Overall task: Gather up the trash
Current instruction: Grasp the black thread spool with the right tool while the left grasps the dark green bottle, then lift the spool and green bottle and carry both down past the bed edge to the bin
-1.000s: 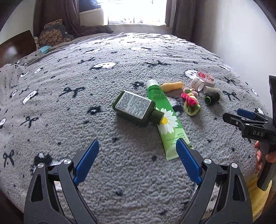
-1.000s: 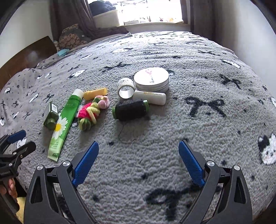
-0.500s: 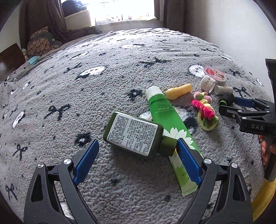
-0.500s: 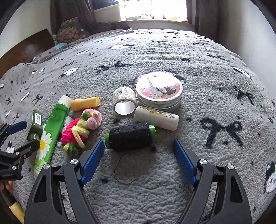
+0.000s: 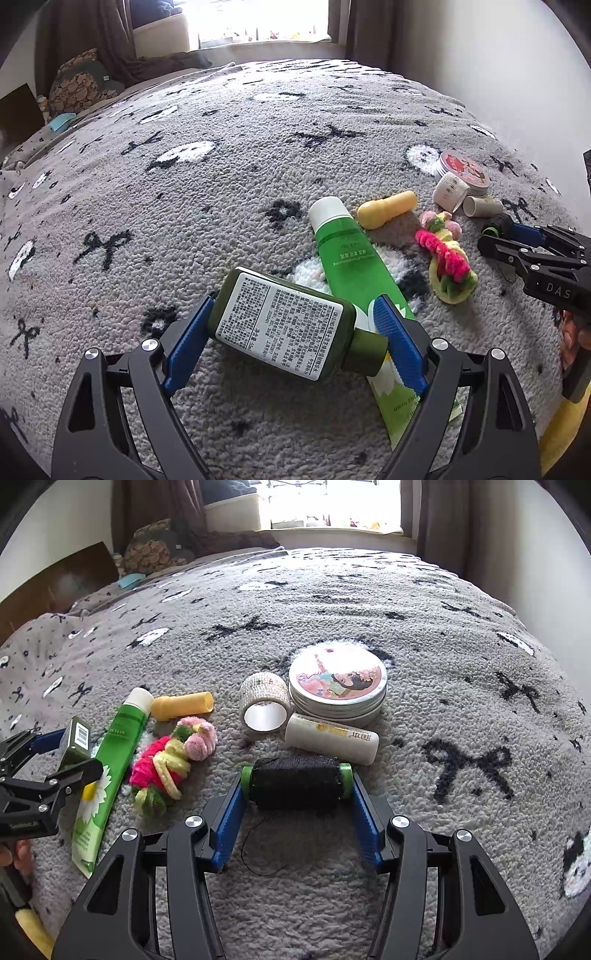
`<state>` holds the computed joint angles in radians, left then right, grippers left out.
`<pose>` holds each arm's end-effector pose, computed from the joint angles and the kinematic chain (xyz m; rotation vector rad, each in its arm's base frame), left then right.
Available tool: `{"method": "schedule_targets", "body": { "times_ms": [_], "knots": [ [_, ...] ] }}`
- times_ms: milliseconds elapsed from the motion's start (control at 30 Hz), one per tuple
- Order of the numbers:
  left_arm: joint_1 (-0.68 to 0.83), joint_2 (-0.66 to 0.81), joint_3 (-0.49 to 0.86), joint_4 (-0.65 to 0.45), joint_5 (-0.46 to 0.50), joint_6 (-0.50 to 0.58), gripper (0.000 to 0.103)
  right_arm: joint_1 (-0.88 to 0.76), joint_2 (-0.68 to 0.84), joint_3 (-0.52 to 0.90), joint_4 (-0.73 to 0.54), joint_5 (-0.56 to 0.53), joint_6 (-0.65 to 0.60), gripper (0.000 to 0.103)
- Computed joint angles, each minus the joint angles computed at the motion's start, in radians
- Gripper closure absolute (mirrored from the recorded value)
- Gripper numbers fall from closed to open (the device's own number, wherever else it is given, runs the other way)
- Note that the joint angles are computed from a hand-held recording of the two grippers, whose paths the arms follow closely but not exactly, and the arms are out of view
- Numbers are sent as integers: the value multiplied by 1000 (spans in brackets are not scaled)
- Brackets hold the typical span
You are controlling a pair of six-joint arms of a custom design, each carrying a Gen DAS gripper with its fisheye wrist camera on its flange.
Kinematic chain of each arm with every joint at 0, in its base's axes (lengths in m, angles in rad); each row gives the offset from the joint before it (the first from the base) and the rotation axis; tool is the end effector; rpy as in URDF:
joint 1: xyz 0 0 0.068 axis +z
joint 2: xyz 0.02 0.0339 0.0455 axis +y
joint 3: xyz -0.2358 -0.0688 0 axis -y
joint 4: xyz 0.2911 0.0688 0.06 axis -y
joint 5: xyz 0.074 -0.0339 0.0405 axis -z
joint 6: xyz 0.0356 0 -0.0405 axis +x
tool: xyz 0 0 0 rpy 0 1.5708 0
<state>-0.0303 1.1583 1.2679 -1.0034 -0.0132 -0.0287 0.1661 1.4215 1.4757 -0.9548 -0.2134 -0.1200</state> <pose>0.2768 -0.0079 0.3356 -0.0038 2.4645 -0.0093 0.3340 0.0636 0.3371 -0.4420 2.4242 0.2834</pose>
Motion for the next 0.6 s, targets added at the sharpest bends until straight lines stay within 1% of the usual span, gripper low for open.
{"method": "schedule_targets", "body": {
  "times_ms": [200,333,467,600],
  "knots": [
    [-31,-96,-26,-58,-45,-47,21,-42,-97,-54,-35,-46,-26,48],
    [-75,-188,-32,-115,-75,-102,21,-74,-179,-85,-76,-70,-51,48],
    [-176,-265,-18,-183,-140,-179,21,-117,-267,-106,-131,-107,-88,48],
    [-313,-323,2,-253,-224,-283,21,-173,-351,-118,-193,-158,-133,48]
  ]
}}
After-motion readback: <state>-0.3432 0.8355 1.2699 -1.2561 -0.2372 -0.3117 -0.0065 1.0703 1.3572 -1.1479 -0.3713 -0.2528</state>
